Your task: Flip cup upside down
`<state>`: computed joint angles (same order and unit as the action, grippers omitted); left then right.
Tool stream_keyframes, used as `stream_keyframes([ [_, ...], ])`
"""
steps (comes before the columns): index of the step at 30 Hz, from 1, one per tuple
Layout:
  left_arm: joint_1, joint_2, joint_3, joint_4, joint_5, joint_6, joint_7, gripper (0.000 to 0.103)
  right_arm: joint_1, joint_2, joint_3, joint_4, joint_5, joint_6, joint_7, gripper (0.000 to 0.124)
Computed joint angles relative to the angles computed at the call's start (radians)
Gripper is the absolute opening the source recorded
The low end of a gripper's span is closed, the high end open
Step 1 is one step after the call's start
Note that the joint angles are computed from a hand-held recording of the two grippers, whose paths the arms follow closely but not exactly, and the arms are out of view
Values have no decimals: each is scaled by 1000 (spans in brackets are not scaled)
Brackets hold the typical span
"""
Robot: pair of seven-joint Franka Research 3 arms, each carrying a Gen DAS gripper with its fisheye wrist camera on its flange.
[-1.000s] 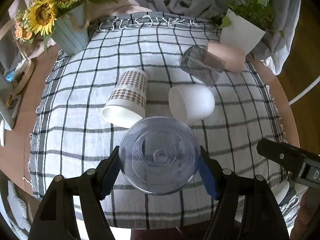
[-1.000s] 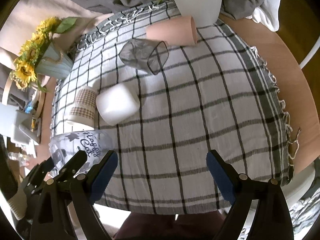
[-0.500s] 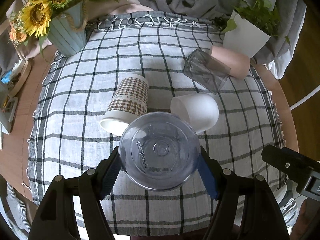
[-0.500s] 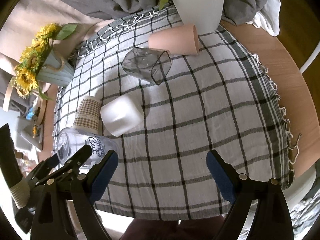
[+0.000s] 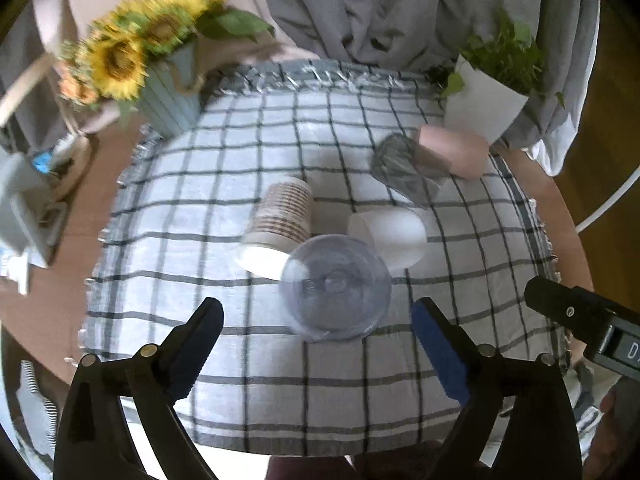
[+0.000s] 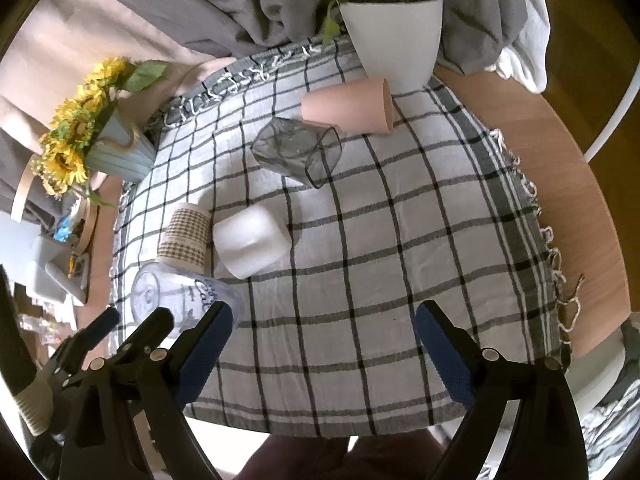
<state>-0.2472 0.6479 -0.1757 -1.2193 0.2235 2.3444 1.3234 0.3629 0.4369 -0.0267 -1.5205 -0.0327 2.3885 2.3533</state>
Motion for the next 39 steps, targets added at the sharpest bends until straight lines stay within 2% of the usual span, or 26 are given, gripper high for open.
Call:
stream_keyframes([
  [5,-23,-100,51,-135,104,74,-95,100,31,-21,-13,-6,-72,-7,20,94],
  [14,43,-226,34,-309,119,164,-135,101,109,-41,-26,9,-249,-19,95,94],
  [21,100,-295,18,-398,71,238,-106,102,161,-69,-34,-3,-373,-8,242,97],
  [28,120,-331,30,-446,89,299,-103,103,187,-76,-23,6,-454,-29,361,98],
  [39,146,-339,25,-462,47,331,-57,103,214,-41,-14,72,-504,-68,379,99],
])
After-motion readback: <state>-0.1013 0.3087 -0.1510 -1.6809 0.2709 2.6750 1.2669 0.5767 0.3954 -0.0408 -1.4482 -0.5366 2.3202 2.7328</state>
